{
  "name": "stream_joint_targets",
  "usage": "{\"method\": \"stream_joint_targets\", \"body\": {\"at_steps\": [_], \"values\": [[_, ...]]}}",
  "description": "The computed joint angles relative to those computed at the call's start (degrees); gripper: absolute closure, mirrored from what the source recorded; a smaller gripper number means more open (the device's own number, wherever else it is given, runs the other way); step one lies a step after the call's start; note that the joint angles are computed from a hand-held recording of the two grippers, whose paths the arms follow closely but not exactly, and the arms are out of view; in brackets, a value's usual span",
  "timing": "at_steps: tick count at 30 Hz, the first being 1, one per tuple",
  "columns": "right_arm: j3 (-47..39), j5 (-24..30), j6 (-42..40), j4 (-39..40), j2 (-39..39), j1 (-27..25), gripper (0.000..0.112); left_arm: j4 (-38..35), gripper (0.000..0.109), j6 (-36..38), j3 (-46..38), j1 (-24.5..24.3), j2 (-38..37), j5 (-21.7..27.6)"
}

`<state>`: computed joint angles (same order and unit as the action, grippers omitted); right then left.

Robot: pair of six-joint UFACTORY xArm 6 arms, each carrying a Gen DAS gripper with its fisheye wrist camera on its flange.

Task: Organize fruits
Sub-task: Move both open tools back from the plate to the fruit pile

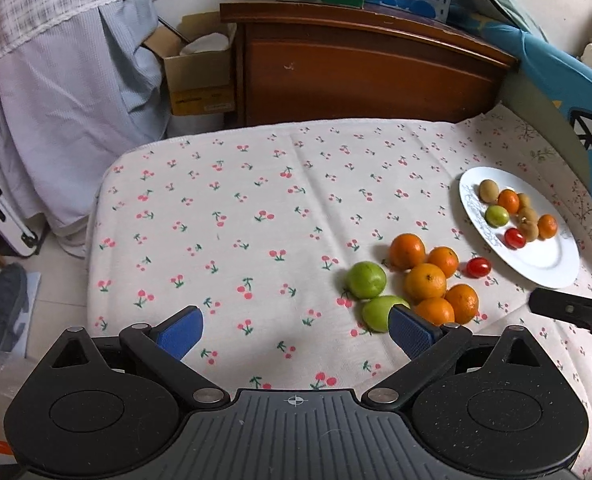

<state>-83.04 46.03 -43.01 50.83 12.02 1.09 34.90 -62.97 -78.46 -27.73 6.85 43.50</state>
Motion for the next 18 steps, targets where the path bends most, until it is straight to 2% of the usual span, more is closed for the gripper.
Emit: {"method": "stream_joint_targets", "body": {"at_steps": [7, 12, 18], "values": [[-1.91, 2.41, 0.86, 1.64, 2.84, 1.02, 0.074, -2.1, 0.01, 1.88, 1.57, 0.42, 0.43, -4.02], [-3.07, 1.94, 2.01, 2.15, 4.68, 2.1, 0.075, -1.86, 0.011, 2.1, 1.56, 0.31, 1.24, -6.58], [-4.76, 3.69, 2.74, 3.35, 6.54, 2.32, 0.081, -1.01, 0.017, 2.59, 1.65, 0.45, 1.94, -9.84]]}}
